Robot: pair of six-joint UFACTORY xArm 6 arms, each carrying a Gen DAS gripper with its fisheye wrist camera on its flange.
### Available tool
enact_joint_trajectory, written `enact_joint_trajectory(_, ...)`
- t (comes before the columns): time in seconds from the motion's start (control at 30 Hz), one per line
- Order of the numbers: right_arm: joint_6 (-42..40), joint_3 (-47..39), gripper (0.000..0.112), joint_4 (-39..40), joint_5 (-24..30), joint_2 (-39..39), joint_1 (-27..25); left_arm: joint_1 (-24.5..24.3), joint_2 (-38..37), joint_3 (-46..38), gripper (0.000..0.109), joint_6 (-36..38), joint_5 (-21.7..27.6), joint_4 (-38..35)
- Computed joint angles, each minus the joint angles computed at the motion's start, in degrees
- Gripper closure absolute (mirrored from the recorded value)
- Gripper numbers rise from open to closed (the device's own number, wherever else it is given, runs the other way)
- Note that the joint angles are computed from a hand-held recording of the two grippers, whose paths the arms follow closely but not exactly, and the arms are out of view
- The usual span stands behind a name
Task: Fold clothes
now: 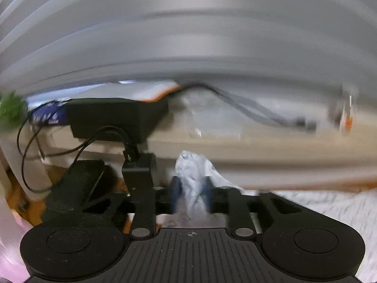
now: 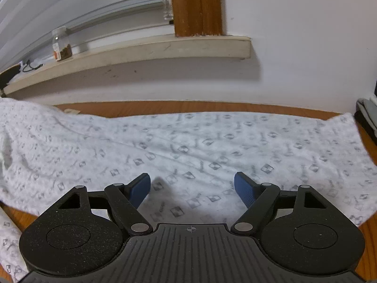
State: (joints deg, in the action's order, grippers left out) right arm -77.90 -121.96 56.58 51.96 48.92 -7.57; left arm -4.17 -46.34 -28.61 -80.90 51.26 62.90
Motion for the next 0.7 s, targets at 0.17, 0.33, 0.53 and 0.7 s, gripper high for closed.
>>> enact_joint_trajectory(0.17,0.5,-0.4,0.035,0.2,0.6,0.2,-0.3,-2.7,2.7,-0.8,0.027,0.1,-1.7,1.2)
enact_joint_trajectory(0.33,-1.0,-1.2,0.034,6.6,4.1,0.4,-2.4,-7.1,10.0,-3.6,0.022,-1.8,-7.4,2.3)
enact_joint_trajectory(0.53,-7.5,4.1,0.043,14.1,2.6,-4.8,-7.6,-10.1,25.1,-12.8,0.006,-5.5,-19.9,6.9)
enact_joint_trajectory(0.7,-7.6,5.9,0.078,10.6,1.2,-5.9,-12.1,-13.0,38.7,-23.9,0.006,-8.1,-24.9,10.4)
